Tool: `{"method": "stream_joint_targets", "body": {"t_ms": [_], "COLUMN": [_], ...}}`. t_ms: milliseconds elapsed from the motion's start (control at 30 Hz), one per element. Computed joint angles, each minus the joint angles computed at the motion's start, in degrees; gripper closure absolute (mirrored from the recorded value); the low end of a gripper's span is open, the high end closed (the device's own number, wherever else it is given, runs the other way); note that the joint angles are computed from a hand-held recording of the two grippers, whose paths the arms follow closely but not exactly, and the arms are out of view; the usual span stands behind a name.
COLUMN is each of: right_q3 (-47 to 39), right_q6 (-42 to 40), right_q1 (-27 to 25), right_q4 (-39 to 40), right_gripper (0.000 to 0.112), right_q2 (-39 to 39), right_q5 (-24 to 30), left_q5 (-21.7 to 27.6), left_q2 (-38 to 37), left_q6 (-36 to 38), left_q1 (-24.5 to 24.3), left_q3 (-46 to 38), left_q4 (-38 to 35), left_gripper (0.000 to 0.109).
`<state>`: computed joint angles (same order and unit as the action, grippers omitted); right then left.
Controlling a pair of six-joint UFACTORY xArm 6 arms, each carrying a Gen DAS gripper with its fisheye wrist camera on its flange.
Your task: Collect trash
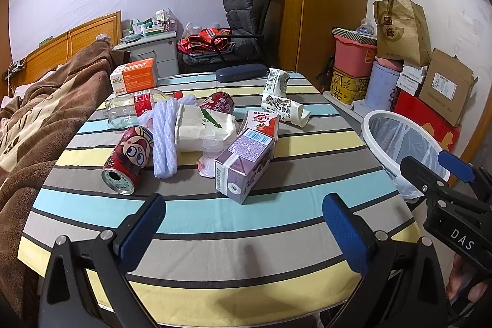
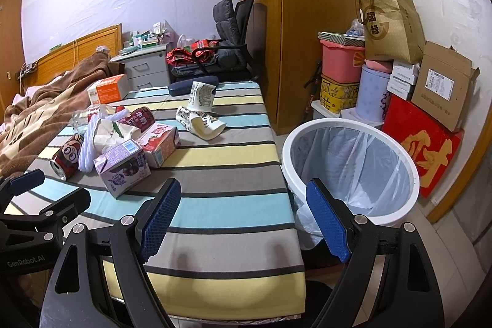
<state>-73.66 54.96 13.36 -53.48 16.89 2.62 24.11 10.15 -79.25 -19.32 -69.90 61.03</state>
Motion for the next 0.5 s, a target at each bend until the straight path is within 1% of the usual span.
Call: {"method": "stream_joint_targets", "body": {"t_ms": [500], "right_q3": [0.1], "right_q6": [0.4], "right_q1": [-0.1], "right_q4": [-0.6], "right_gripper": [0.027], "right_q2": [-0.2], "right_q5": [0.1], "left_q5": [0.0], "left_q2": [0.1], "left_q6": [-0.4], "left_q1": [-0.1], "left_q3": [0.1], "left_q4": [0.2], "left_gripper": [0.006]}}
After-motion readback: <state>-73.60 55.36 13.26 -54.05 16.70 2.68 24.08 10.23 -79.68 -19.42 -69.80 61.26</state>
